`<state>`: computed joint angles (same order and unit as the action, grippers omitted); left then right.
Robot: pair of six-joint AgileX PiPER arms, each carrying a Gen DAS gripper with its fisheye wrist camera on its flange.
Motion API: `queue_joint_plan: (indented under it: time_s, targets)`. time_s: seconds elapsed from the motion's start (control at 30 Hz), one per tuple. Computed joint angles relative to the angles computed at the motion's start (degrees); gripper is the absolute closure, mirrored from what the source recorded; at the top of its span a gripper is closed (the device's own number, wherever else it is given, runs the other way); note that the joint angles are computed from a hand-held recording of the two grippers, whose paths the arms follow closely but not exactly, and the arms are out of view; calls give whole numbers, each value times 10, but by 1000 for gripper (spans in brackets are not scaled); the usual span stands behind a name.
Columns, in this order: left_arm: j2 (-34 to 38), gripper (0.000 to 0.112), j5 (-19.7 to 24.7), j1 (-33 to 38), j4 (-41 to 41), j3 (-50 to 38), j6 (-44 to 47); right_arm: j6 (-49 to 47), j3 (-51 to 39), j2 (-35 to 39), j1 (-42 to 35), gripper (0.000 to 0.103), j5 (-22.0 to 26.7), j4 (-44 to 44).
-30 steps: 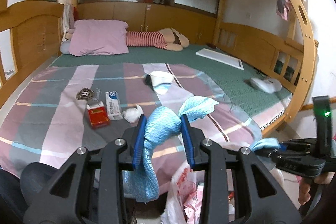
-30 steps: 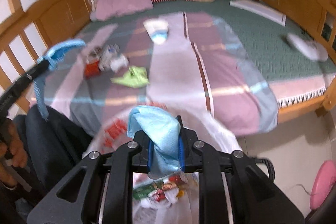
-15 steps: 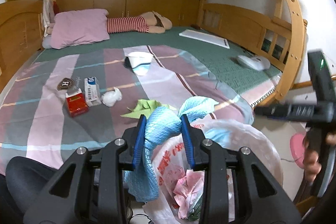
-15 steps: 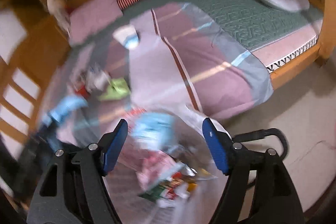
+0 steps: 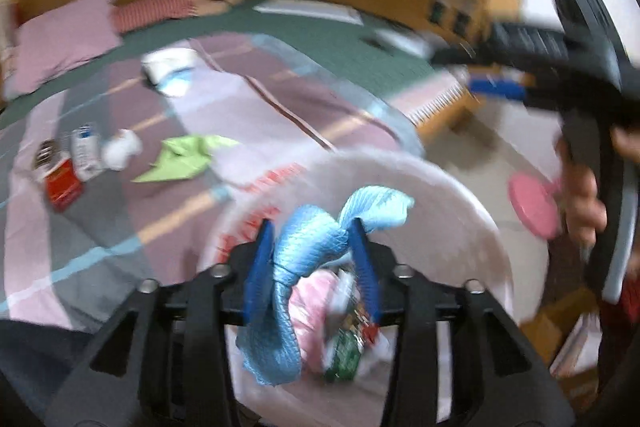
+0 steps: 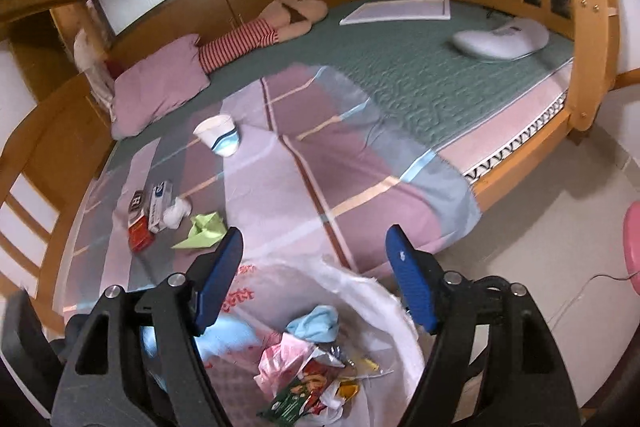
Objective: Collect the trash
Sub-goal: 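Drop the blue mesh cloth from the left tool into the white bag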
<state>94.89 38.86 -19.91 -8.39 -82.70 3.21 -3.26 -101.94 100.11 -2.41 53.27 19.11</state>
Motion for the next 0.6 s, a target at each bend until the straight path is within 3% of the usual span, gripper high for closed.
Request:
queue_joint_plan:
  time_s: [0.03,0.1,0.27,0.6]
  targets:
    - [0,36,-2,-10,15,2,-4,3,-1,1,3,29,1,-4]
    - [-7,20,-18,-30,65,11,-39,10,-2,5,9,29,2,-13]
    - [-8,16,-23,-46,198,17,-163,16,-2,12,14,29,4,-11]
    - [-11,15,-4,-19,247,7,-255,22,-1,18,22,28,8,-14]
